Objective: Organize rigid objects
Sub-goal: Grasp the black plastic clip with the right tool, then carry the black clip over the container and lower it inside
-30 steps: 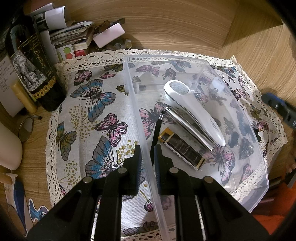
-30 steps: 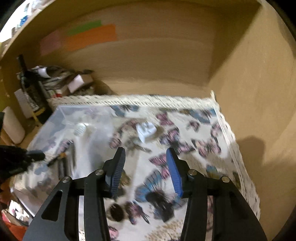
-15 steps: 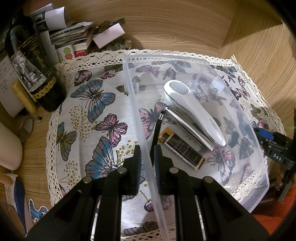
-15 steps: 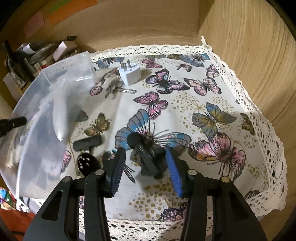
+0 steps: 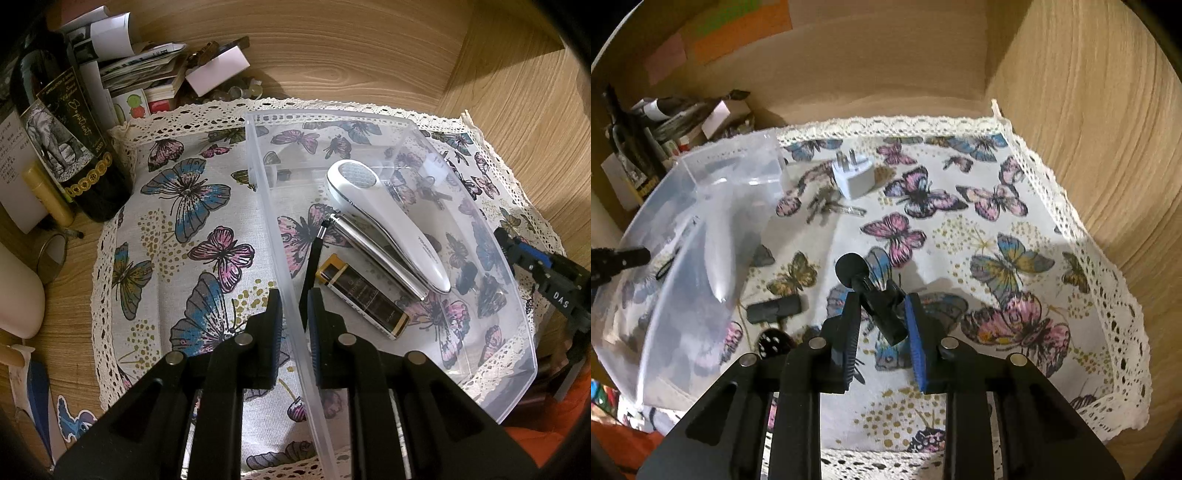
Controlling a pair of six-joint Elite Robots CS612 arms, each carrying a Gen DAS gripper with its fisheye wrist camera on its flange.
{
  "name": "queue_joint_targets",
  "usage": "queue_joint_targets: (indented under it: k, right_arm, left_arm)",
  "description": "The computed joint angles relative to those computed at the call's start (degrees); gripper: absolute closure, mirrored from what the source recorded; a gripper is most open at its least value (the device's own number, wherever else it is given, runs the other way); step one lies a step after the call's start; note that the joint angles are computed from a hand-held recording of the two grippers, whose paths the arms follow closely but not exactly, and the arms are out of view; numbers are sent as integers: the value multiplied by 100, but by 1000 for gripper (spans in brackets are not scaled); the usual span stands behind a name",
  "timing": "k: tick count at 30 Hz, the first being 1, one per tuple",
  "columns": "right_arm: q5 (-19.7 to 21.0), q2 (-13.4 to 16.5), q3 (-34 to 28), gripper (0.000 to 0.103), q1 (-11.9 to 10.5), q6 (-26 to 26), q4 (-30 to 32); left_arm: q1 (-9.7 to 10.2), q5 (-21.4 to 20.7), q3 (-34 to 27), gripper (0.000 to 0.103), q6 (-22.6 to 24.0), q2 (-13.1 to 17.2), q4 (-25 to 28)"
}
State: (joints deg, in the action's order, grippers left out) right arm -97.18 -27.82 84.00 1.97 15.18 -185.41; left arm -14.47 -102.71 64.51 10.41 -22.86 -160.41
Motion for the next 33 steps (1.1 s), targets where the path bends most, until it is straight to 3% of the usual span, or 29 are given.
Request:
queue_joint_targets:
  k: [14,23,33]
  right_arm:
    - [86,60,-306,81,114,-466,-595]
    - [555,172,-639,81,188,-849,-794]
    - [980,339,-1113,81,288,-1335,-515]
  left_arm:
    - [1,-2,10,89,-2,-3,-13]
    - [1,-2,14,89,-1,-3,-18]
    - [0,-16,5,89,-13,2,-18]
